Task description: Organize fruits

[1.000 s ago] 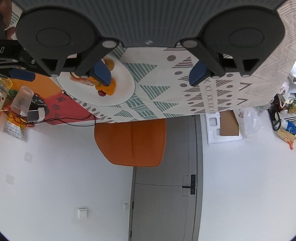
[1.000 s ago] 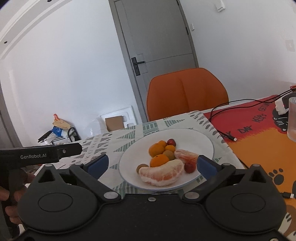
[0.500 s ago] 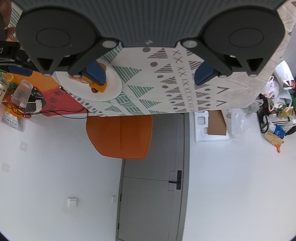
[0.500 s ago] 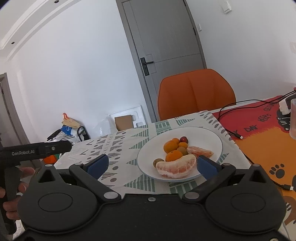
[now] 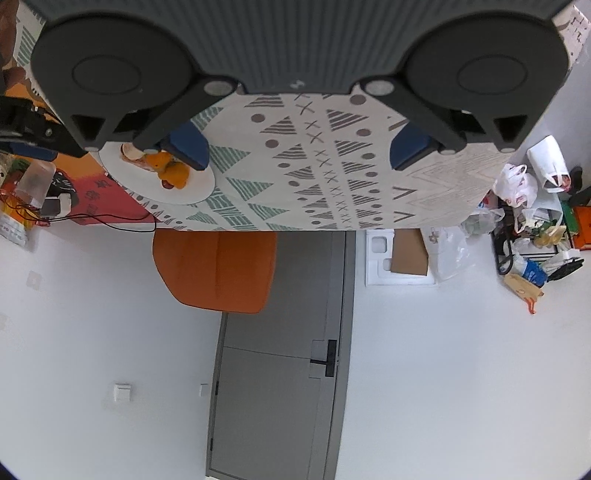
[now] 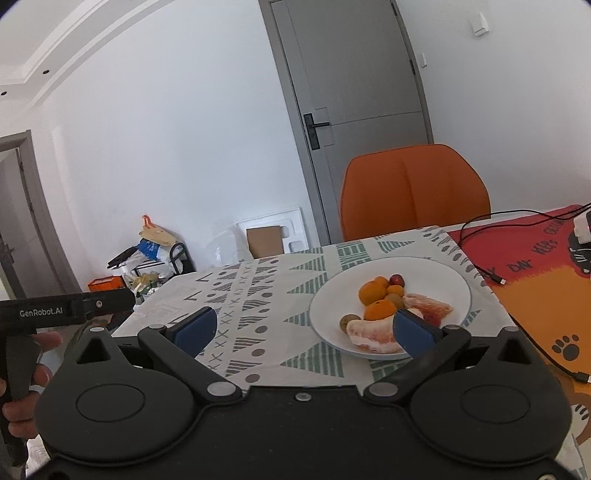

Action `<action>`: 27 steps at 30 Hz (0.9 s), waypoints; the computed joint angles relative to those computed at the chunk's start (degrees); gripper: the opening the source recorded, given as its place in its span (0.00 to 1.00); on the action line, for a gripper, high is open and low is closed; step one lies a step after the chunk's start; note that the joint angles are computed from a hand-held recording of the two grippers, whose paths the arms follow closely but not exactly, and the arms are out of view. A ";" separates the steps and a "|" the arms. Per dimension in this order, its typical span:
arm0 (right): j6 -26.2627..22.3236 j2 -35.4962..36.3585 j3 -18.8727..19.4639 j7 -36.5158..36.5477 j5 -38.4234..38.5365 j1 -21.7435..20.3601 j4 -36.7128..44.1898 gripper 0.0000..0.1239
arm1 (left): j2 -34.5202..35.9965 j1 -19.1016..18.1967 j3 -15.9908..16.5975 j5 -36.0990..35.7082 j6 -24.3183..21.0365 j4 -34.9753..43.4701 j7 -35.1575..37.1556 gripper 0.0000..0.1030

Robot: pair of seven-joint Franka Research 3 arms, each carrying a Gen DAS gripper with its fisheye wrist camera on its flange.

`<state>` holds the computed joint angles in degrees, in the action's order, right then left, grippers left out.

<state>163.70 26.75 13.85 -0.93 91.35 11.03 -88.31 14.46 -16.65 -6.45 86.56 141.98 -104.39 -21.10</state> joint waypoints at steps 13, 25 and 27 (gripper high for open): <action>-4.77 -2.82 -0.51 5.19 -4.98 -0.20 -4.46 0.83 | -5.05 1.00 -1.80 -1.14 -2.97 -6.98 -2.09 1.00; -2.65 -2.89 -0.65 6.33 -7.89 0.82 -6.69 0.83 | -5.85 1.86 -2.72 -3.51 -3.60 -10.99 -2.44 1.00; -1.94 -2.73 -0.45 5.73 -7.78 0.76 -6.78 0.83 | -5.88 1.87 -2.76 -3.40 -3.25 -11.34 -2.29 1.00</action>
<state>161.76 24.03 13.40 4.80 83.57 11.79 -95.09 8.58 -14.78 -9.21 83.16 138.73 -115.72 -23.39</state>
